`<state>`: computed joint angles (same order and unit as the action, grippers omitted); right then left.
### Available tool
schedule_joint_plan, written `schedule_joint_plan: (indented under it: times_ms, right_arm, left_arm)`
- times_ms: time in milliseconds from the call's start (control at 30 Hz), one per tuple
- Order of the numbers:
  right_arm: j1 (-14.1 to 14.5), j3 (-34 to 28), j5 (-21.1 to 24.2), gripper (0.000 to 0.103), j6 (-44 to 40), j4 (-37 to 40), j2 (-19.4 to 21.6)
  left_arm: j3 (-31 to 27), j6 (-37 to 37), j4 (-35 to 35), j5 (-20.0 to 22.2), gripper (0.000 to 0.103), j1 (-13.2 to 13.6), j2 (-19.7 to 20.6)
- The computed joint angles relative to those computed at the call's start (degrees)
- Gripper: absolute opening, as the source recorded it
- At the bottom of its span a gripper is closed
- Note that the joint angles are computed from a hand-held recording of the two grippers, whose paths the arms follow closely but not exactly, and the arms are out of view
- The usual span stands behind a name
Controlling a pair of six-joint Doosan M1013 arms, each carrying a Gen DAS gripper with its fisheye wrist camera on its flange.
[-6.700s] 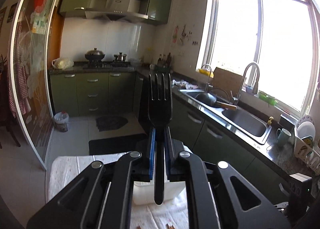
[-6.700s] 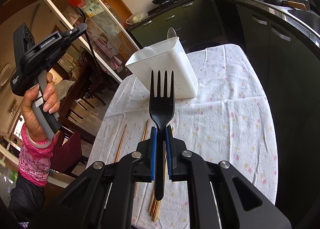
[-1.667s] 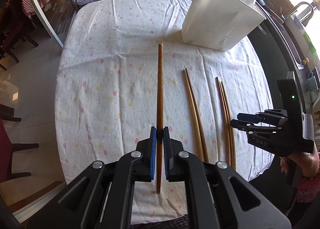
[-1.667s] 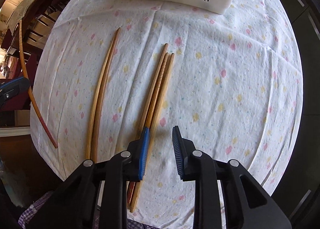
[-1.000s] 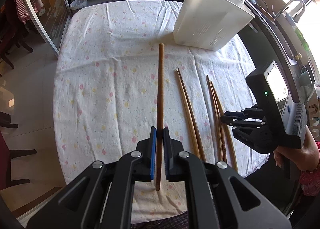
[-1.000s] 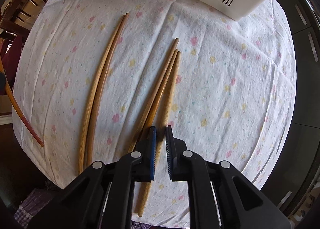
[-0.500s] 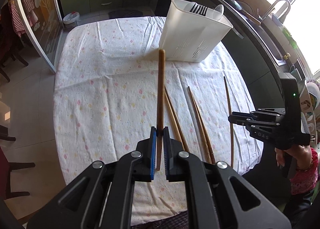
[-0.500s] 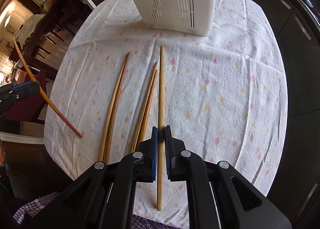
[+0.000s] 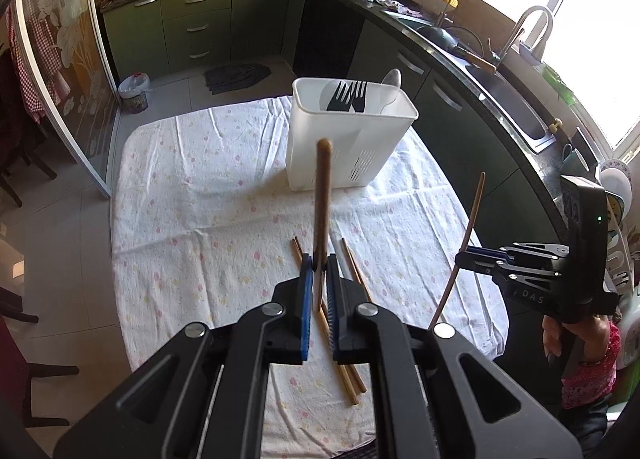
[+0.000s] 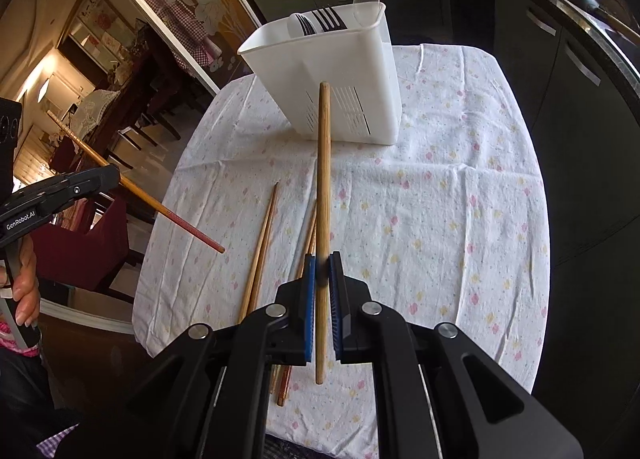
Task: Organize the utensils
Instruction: 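Carry both chopsticks to the caddy and open the left gripper over it, then lower the chopstick in the right gripper into the caddy and open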
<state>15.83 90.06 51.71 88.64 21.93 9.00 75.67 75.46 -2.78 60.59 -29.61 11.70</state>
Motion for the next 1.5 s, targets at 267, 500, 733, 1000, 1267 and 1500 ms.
schedule_joint_plan:
  times_ms: [267,500,733,1000,1267,1500]
  right_arm:
    - [-1.06,-0.39,-1.67,0.008,-1.95,2.22,-1.17]
    - [-1.82,0.04,-2.47,0.008,-2.49,3.23,-1.72]
    - [-2.55,0.49,-3.10,0.008,-3.59,4.69,-2.24]
    - [-3.46,-0.50,-4.86,0.008,-4.86,6.95,-2.61]
    - [-3.65,-5.50,-8.31,0.008,-4.13,6.50,-1.68]
    - [-3.72,-10.83,-13.19,0.008,-0.50,4.60,0.43]
  left_arm:
    - [-8.56,-0.47,2.68,-3.88,0.007,-0.83,2.21]
    - [-16.20,-3.32,9.47,-7.02,0.007,-1.62,6.45]
    - [-20.39,-4.98,13.98,-5.30,0.007,-1.76,11.17]
    - [-21.75,-4.20,14.72,-1.35,0.007,-1.44,14.53]
    - [-21.10,-3.17,12.20,1.21,0.013,-0.97,16.40]
    - [-18.25,-2.69,10.46,-2.53,0.035,-0.63,13.96]
